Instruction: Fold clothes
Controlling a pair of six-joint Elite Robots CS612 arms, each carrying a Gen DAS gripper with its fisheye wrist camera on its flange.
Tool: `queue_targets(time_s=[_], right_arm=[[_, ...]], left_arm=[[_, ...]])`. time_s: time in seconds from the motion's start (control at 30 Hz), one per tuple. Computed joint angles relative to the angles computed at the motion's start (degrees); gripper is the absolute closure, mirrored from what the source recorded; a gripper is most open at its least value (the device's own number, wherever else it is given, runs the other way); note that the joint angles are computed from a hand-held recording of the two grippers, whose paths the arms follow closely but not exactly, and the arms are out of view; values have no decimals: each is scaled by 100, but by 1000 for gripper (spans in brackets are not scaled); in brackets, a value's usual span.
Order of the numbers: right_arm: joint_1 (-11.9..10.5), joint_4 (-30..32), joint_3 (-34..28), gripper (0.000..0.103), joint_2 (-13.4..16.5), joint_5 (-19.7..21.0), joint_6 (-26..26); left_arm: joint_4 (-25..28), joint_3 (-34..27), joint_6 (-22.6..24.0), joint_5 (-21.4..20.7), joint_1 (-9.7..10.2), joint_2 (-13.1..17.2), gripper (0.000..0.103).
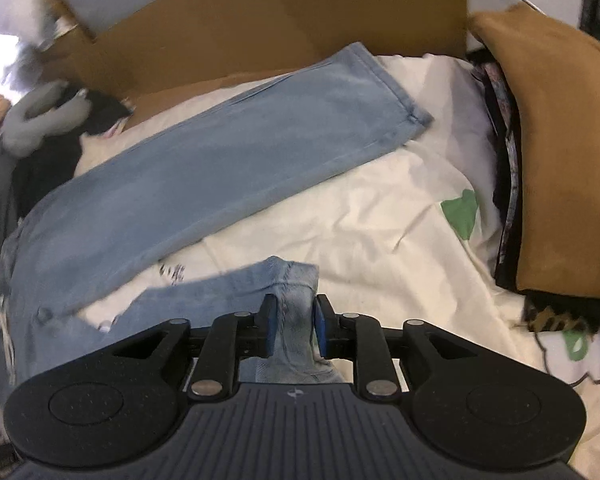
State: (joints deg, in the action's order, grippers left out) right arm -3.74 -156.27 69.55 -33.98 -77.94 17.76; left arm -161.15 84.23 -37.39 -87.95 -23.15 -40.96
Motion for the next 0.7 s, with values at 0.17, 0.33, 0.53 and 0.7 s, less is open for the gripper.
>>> queue_targets(time_s=[0.17, 0.33, 0.53, 0.7], right_arm=[[-29, -209, 147, 61, 6, 110, 249], [-107, -208, 549, 61, -141, -56, 565], [-182, -147, 997, 61, -277, -79, 830], [-206, -143, 1243, 60, -325, 52, 991]], left_arm=[[128, -59, -48, 42, 10, 22, 98], [244, -95, -65, -59, 15, 34, 97], [351, 22, -16, -66, -10, -74, 84], [441, 252, -72, 8, -29, -259, 70]])
